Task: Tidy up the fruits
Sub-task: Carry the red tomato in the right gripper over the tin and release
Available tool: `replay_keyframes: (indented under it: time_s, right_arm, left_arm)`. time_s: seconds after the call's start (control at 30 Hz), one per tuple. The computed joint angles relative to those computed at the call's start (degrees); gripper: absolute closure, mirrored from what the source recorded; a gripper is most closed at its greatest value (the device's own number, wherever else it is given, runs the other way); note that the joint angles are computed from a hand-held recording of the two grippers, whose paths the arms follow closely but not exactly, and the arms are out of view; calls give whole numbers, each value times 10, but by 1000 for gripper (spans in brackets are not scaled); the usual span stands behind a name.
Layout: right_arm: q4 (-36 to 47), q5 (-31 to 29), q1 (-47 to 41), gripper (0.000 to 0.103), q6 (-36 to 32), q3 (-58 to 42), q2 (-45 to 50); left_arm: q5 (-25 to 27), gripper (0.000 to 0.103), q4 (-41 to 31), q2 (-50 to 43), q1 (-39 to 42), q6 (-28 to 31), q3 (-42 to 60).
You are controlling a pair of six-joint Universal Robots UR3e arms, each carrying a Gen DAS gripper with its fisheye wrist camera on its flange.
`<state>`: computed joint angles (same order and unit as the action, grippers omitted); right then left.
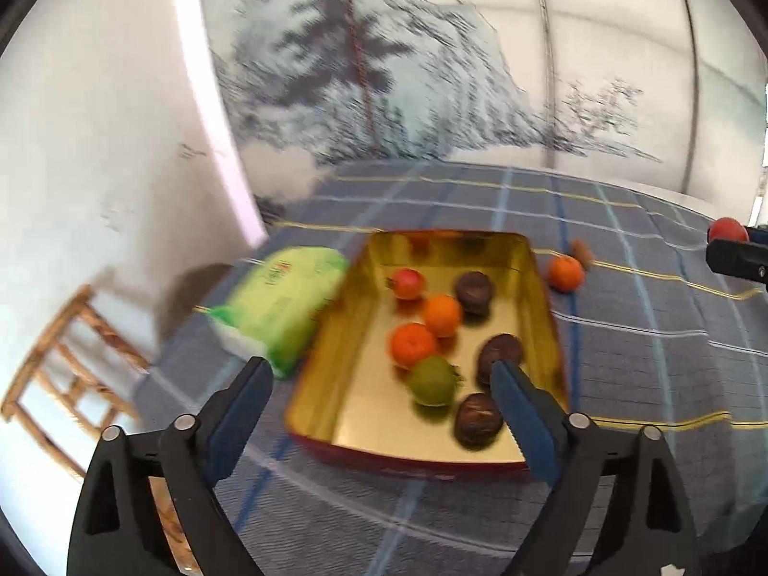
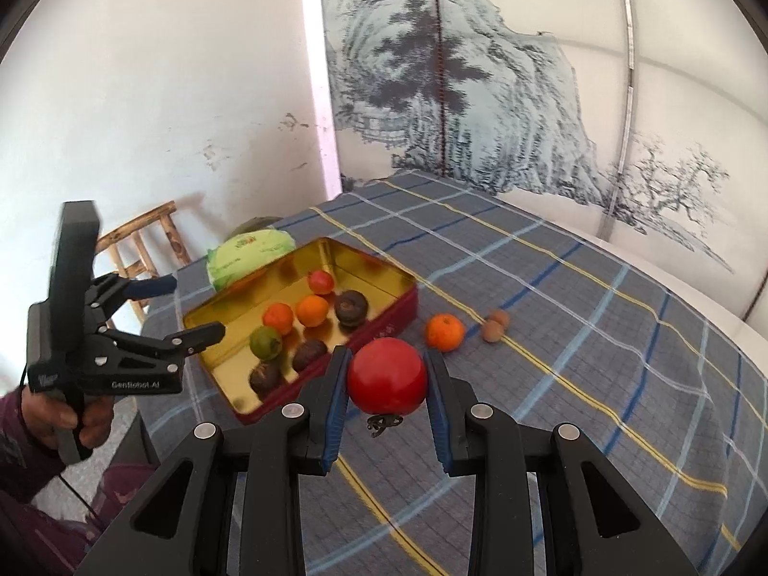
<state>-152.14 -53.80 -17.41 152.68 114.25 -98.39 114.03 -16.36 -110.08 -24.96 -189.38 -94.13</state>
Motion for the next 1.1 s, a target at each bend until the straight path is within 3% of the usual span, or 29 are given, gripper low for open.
replay_keyframes:
  time_s: [0.33,0.7,1.1]
  right_arm:
    - [21,-4,112,71,47,-146,137]
    - [148,-23,227,71,89,-431,369]
    - [217,-60,277,71,119,-587,495]
  left_arm:
    - [49,2,43,27,-2,9,-52]
    - [88,1,45,47,20,7,-85]
    - [70,1,39,62,44,-6,-112]
